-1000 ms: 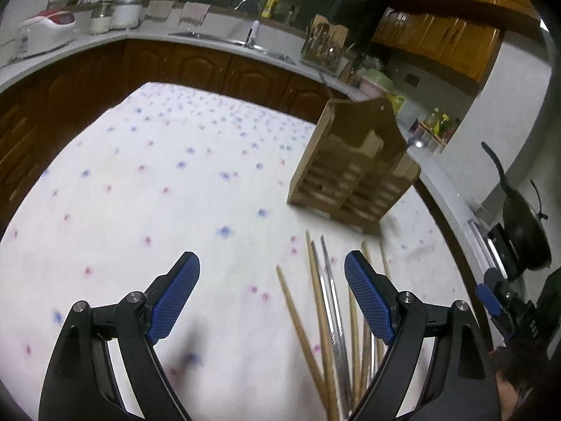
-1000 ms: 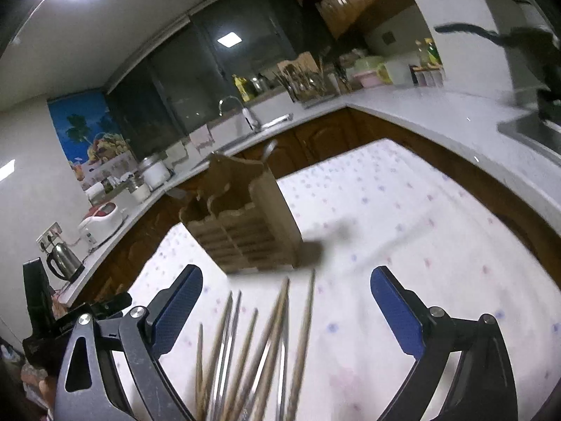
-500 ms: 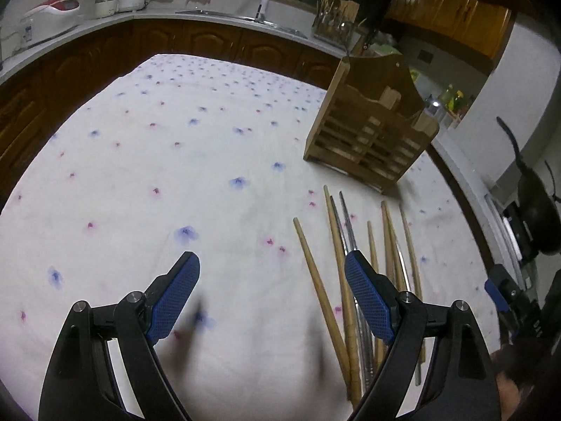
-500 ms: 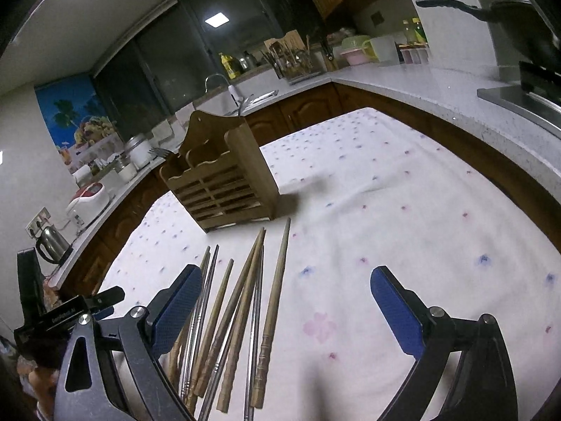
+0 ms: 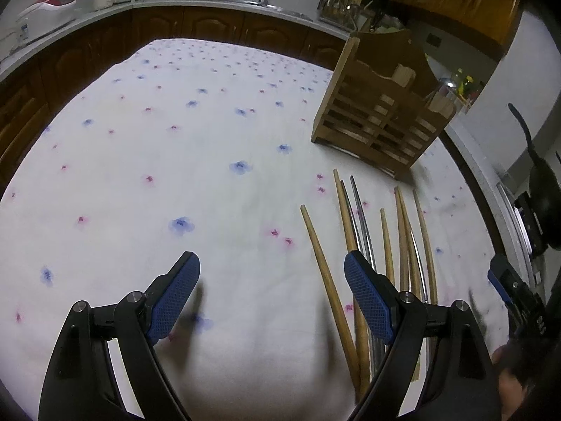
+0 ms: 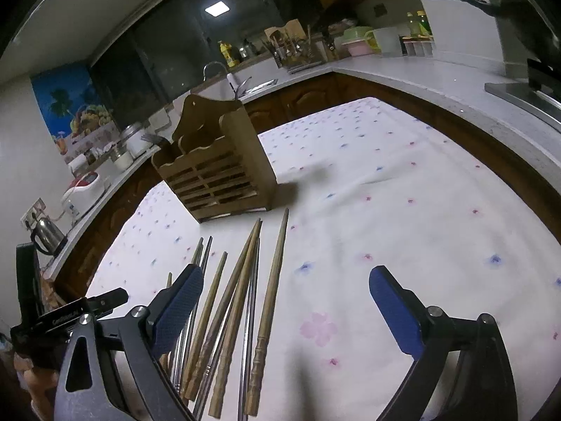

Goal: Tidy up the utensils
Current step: 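Grasp a wooden chopstick with the left tool while the right tool grasps another chopstick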

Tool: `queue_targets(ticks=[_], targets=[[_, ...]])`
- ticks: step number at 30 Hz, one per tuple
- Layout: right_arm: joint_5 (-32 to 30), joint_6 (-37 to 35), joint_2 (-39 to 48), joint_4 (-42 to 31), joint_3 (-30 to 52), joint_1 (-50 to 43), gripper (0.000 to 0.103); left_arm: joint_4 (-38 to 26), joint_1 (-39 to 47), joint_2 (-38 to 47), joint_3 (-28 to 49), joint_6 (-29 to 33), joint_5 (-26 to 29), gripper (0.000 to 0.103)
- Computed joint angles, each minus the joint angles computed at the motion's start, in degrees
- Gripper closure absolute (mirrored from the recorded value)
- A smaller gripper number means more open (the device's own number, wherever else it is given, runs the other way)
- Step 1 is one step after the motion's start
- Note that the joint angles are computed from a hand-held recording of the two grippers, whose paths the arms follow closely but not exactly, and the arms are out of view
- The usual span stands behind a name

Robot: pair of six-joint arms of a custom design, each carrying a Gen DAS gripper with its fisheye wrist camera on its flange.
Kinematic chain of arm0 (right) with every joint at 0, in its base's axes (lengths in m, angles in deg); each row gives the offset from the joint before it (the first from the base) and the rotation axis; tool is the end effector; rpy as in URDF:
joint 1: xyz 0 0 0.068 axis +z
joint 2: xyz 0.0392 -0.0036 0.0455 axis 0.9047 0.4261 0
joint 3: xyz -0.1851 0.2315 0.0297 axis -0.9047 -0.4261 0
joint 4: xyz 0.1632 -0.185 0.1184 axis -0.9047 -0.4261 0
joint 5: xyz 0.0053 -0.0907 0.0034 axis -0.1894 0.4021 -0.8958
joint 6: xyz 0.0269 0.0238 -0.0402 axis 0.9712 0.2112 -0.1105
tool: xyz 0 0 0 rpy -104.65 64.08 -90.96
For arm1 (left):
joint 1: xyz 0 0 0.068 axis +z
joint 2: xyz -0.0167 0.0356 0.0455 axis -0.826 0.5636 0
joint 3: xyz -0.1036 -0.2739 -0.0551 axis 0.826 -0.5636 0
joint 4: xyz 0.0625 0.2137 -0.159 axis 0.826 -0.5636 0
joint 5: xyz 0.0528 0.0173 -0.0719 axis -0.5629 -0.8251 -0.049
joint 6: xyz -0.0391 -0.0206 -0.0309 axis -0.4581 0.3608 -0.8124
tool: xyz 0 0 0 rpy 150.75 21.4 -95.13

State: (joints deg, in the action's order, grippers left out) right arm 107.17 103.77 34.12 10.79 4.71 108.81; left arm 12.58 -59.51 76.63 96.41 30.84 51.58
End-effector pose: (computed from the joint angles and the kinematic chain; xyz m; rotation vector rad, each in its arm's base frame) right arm 0.1109 0.0814 0.2128 0.4303 2.1893 0.2719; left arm 0.2148 -0.0242 0.2113 0.1283 2.5168 -0.4012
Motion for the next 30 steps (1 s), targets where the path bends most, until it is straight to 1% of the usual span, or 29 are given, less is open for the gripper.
queue_targets(ticks=[3, 6, 8, 11, 13, 14, 16, 17, 19, 25, 28, 30], targets=[[-3.11, -2.48, 2.37, 2.23, 0.36, -2.87, 0.018, 0.08, -1.66, 2.48, 1.27, -0.37, -0.67, 0.02], [-6.47, -5.31, 5.77, 4.4, 1.22, -6.1, 0.026, -0.12, -3.56, 5.13, 2.93, -0.58, -1.41, 0.03], [-8.46, -7.31, 8.17, 5.99, 1.84, -8.28, 0.031, -0.31, -4.85, 7.02, 4.18, -0.56, -1.89, 0.04], [-11.08, -9.45, 11.93, 8.22, 2.97, -11.06, 0.043, -0.63, -6.28, 9.49, 5.77, -0.64, -2.64, 0.046], [-13.56, -10.95, 14.38, 10.36, 3.73, -12.74, 0.057, -0.88, -6.88, 10.87, 6.65, -0.63, -3.1, 0.048], [-14.05, -11.56, 15.55, 11.05, 4.16, -12.94, 0.06, -0.94, -7.14, 11.65, 7.11, -0.71, -3.29, 0.052], [-15.37, -13.24, 19.13, 12.9, 5.46, -13.57, 0.069, -1.11, -7.3, 12.79, 7.73, -0.61, -3.28, 0.057], [-16.12, -13.8, 20.52, 13.56, 6.05, -13.97, 0.071, -1.21, -7.38, 13.48, 8.09, -0.51, -3.24, 0.059], [-18.01, -15.2, 24.12, 15.65, 7.26, -14.89, 0.078, -1.35, -7.69, 14.8, 8.71, -0.34, -3.12, 0.061], [-21.24, -18.3, 34.61, 19.4, 11.38, -17.46, 0.087, -0.57, -9.56, 16.09, 9.46, 0.59, -4.71, 0.066], [-21.63, -19.83, 38.71, 19.63, 13.76, -18.49, 0.088, 0.15, -10.79, 16.57, 9.61, 1.22, -6.16, 0.068], [-22.06, -20.65, 41.18, 18.84, 15.33, -19.17, 0.089, 0.93, -11.82, 16.58, 9.37, 1.66, -7.6, 0.074]])
